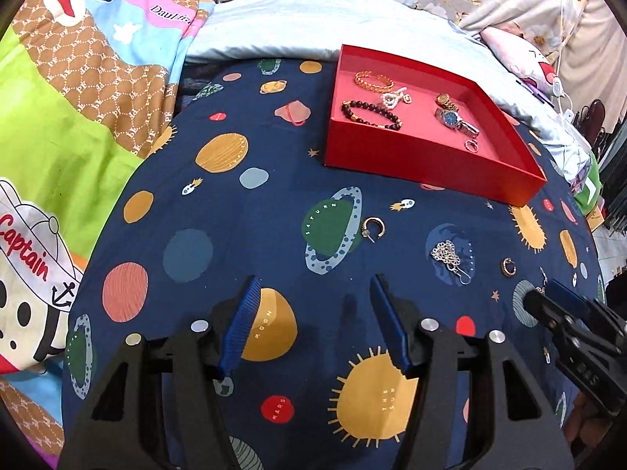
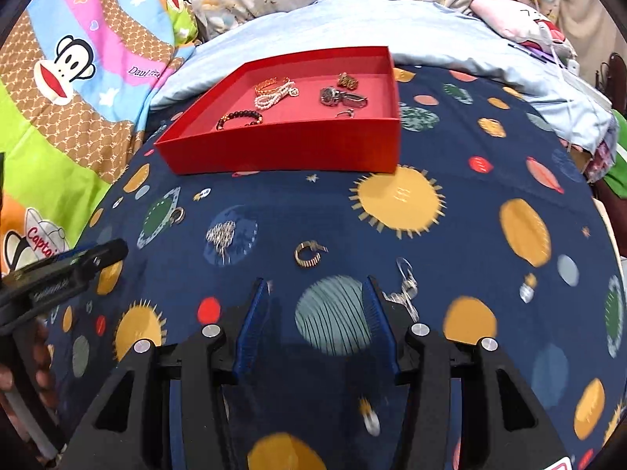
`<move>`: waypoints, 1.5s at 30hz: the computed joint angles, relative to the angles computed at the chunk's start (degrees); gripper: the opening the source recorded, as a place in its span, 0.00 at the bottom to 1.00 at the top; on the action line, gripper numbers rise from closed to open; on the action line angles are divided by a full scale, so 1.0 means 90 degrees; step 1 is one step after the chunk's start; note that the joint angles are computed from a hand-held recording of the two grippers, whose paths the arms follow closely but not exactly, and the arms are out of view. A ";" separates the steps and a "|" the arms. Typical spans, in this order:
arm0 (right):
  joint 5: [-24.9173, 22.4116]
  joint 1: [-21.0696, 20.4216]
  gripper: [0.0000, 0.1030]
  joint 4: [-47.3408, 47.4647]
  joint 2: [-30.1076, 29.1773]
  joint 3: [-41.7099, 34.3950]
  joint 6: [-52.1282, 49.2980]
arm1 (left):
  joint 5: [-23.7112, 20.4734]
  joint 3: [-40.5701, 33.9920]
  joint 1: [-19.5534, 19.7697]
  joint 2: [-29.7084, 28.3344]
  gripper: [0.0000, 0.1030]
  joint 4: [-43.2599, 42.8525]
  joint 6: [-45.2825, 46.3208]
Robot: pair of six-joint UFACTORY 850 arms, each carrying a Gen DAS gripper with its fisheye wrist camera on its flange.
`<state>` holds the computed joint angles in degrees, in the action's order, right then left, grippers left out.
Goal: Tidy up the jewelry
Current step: 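Lift both open tools out of the tray toward the earrings on the sheet, then grasp the gold hoop earring with the left tool and carry it into the tray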
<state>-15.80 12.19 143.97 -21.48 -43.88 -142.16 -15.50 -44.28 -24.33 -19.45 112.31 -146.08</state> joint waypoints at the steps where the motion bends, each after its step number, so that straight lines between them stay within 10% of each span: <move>1: 0.0030 0.0013 0.48 -0.0041 -0.0080 -0.0085 0.0037 | 0.0009 -0.0015 0.0011 -0.0020 0.54 0.0007 -0.0006; 9: 0.0233 0.0093 0.41 0.0157 -0.0484 -0.0535 -0.0222 | 0.0081 -0.0185 0.0066 -0.0220 0.54 0.0167 -0.0111; 13: 0.0309 0.0171 0.20 0.0744 -0.0506 -0.0555 -0.0889 | 0.0123 -0.0274 0.0073 -0.0295 0.54 0.0175 -0.0109; 31: 0.0113 -0.0126 0.19 -0.0043 -0.0157 -0.0203 0.0198 | 0.0352 -0.0907 0.0122 -0.0845 0.53 0.1223 -0.1038; 45: 0.0035 -0.0198 0.19 -0.0510 -0.0062 -0.0128 0.0676 | -0.0017 -0.1073 -0.0036 -0.1044 0.16 0.0113 0.0344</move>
